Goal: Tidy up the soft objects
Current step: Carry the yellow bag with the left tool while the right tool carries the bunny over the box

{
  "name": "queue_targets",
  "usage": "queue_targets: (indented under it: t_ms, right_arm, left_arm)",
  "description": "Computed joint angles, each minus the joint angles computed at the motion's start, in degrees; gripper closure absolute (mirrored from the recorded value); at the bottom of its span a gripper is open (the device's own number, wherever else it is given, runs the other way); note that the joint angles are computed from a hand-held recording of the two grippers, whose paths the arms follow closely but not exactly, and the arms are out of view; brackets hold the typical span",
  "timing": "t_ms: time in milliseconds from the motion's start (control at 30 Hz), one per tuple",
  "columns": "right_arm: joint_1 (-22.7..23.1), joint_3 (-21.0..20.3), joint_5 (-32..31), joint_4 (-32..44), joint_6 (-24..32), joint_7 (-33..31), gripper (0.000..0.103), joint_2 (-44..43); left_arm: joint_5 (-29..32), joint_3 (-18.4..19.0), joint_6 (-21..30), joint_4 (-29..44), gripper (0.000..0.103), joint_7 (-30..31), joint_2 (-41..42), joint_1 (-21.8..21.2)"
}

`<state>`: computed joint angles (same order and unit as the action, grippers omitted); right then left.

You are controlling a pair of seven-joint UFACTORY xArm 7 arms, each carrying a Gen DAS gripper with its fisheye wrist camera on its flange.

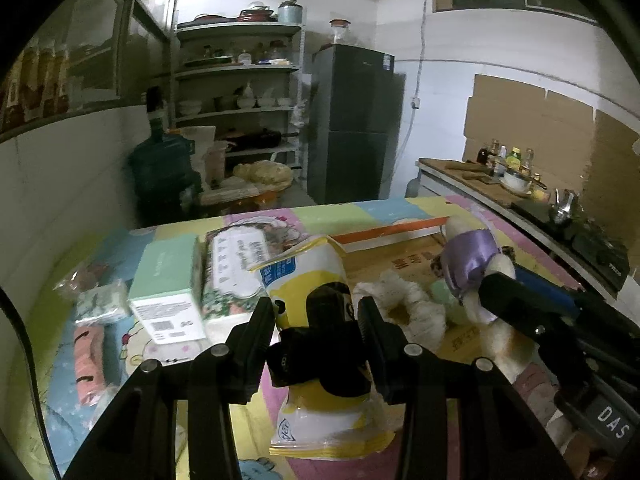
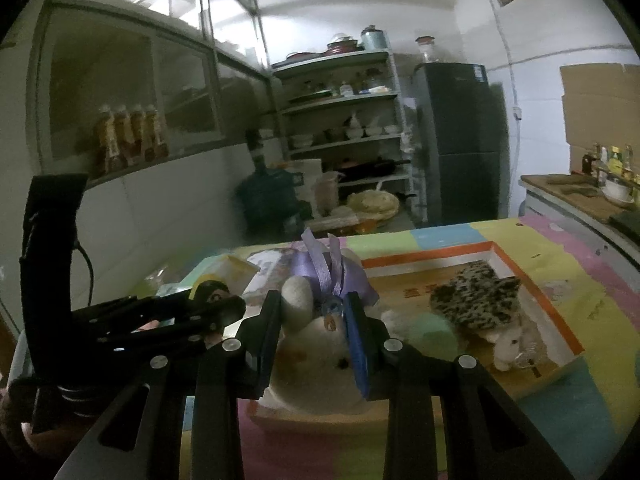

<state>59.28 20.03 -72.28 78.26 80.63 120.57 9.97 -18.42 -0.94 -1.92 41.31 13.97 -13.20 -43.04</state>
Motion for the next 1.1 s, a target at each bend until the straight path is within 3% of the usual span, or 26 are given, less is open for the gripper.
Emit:
queue_targets:
  t_ms: [300, 500, 667, 900, 1100]
  right_arm:
    - [-1.20, 1.67, 2.38, -4.97, 4.82, 3.60, 0.071, -4.55]
    - [-3.40, 4.18, 4.74, -9.62, 8.04, 5.98, 0.071, -8.91]
    - [-5.70, 6.02, 6.31, -12.64, 9.59, 5.07, 0.071, -12.34]
    - [-10.44, 7.37, 7.84, -16.92, 6.33, 0.52, 0.071, -17.95]
    - [-15.61, 6.56, 9.39, -22.72, -2.30, -4.44, 0.071, -25.20]
  left_arm:
    - [-6.67, 3.29, 0.77, 3.77, 0.059, 6.34, 2.76, -6.18]
    - [-13.52, 1.49, 1.62, 7.40, 0.059, 12.52, 5.35, -6.27]
    - [-15.57, -2.21, 2.95, 11.58, 0.059, 14.26, 8.51, -3.84]
    - [-10.78, -7.84, 5.85, 17.70, 0.059, 9.87, 13.54, 1.28]
    - [-0.40, -10.56, 9.15, 23.85, 0.059, 0.25, 18.64, 4.01]
